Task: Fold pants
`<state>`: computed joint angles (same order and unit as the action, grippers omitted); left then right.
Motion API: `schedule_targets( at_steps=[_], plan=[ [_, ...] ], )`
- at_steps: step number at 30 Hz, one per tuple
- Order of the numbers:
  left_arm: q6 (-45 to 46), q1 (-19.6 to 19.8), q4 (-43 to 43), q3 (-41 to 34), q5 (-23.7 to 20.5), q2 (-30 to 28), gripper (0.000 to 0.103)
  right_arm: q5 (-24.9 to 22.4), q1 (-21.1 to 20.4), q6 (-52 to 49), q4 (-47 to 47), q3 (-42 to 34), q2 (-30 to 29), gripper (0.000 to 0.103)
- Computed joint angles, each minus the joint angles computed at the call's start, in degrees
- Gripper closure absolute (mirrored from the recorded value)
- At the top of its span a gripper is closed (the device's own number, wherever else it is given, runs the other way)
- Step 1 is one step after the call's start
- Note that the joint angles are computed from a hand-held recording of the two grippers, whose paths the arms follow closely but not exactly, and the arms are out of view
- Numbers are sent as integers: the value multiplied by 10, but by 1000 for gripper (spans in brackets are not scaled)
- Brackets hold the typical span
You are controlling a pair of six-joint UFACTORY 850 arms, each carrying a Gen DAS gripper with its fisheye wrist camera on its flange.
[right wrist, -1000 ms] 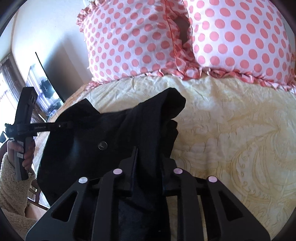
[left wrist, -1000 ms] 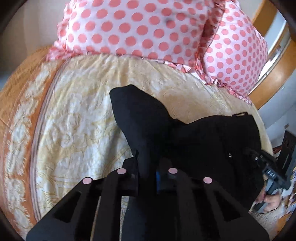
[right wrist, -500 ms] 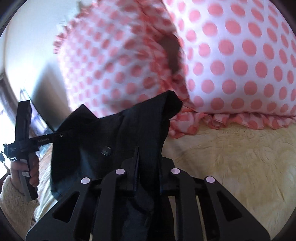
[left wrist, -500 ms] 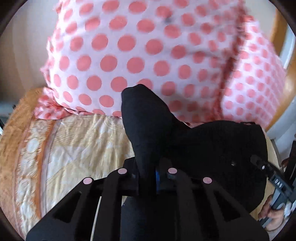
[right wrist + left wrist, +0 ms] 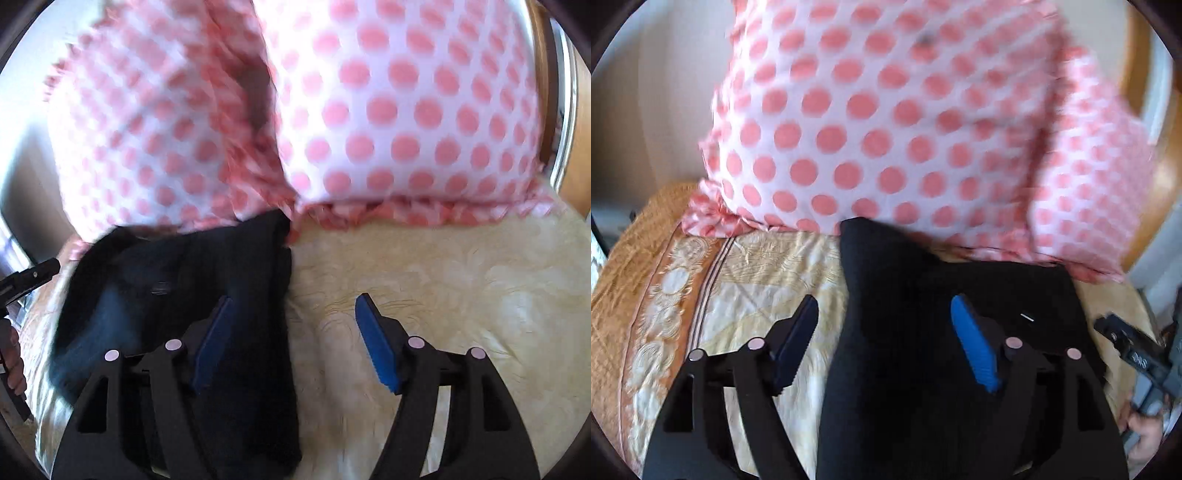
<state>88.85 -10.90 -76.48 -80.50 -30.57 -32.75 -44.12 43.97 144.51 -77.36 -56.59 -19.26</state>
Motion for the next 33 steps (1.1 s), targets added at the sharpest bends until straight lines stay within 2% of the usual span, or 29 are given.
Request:
schedule_targets(
  at_steps=[3, 5, 8, 10, 12, 14, 15, 16, 17, 18, 20, 22, 26, 29, 31, 33],
  plan=[
    [33, 25, 10, 76, -83, 50, 24, 17, 31, -32, -32, -14, -3, 33],
    [43, 24, 24, 107, -100, 63, 24, 36, 39, -93, -10, -46, -26, 33],
    [29, 3, 68, 126, -61, 60, 24, 60, 32, -237, 102, -105, -72, 31],
    [-26, -10, 118, 111, -39, 31, 25, 64, 25, -308, 169, -131, -100, 27],
    [-1, -14, 92, 120, -24, 35, 23, 52, 27, -312, 174, -139, -104, 22],
    [-13, -20, 102, 124, -12, 41, 22, 53, 26, -311, 188, -140, -98, 21],
    [-17, -18, 103, 124, -14, 43, 22, 48, 28, -293, 184, -136, -92, 21],
    [-16, -13, 96, 133, -19, 52, 19, 44, 33, -259, 166, -124, -83, 16],
    [-3, -6, 82, 146, -21, 64, 8, 34, 46, -214, 143, -114, -73, 10],
    [27, 3, 53, 169, -14, 82, 2, 15, 63, -172, 125, -106, -65, 2],
    [109, 20, -14, 221, 11, 116, 2, -6, 88, -121, 110, -96, -60, 1],
    [154, 40, -34, 257, 12, 139, 2, -4, 112, -90, 103, -95, -66, 1],
    [323, 72, -156, 334, 40, 180, 2, -11, 141, -77, 130, -113, -93, 1],
    [396, 83, -217, 363, 44, 188, 2, -12, 150, -69, 147, -130, -111, 1],
    [413, 86, -234, 371, 49, 186, 2, -33, 159, -81, 164, -146, -124, 1],
    [473, 88, -292, 384, 47, 193, 2, -47, 164, -93, 172, -159, -134, 1]
  ],
)
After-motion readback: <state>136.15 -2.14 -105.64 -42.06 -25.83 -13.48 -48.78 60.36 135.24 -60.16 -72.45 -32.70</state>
